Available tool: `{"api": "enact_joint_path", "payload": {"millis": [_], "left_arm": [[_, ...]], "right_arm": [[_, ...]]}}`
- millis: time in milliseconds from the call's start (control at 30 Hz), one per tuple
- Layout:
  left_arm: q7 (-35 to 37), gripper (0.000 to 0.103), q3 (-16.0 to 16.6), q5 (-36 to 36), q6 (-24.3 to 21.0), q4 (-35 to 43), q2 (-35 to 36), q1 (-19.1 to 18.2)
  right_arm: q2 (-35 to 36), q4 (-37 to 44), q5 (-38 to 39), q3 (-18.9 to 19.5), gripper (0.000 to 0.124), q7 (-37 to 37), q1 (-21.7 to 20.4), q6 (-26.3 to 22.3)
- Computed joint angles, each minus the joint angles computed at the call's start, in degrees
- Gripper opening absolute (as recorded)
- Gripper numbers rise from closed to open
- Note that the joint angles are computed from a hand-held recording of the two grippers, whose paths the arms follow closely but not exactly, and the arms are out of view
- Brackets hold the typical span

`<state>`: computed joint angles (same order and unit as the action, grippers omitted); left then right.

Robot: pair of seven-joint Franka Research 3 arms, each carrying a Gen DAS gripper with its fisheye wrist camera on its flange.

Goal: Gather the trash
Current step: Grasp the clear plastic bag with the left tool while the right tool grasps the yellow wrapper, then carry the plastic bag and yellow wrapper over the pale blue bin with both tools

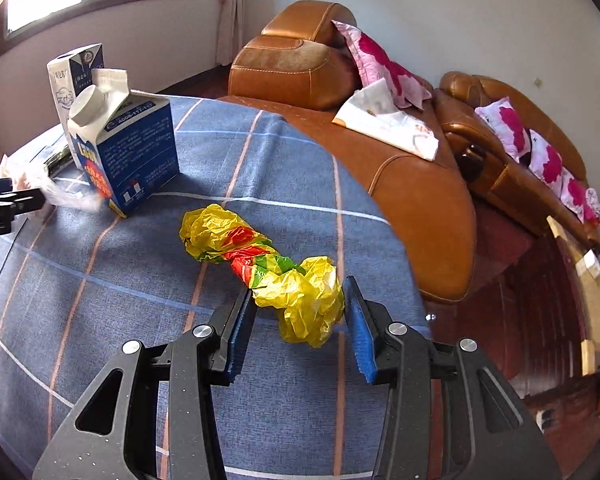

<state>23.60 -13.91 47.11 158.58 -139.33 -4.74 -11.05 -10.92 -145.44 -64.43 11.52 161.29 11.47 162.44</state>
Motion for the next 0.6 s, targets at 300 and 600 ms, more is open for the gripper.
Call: {"api": "enact_joint_path", "payload": {"millis": [300, 600], "left_arm": [[-0.06, 0.040, 0.04, 1.45, 0.27, 0.78, 1.27, -0.37], [1.33, 0.035, 0.06, 1.46, 0.19, -0.06, -0.02, -0.44]], "right_arm": [[0.23, -0.36, -0.01, -0.21, 0.044, -0.41, -0.22, 1.21], [1.20, 0.24, -0.05, -0.34, 0.044, 0.06, 0.28, -0.10]]}}
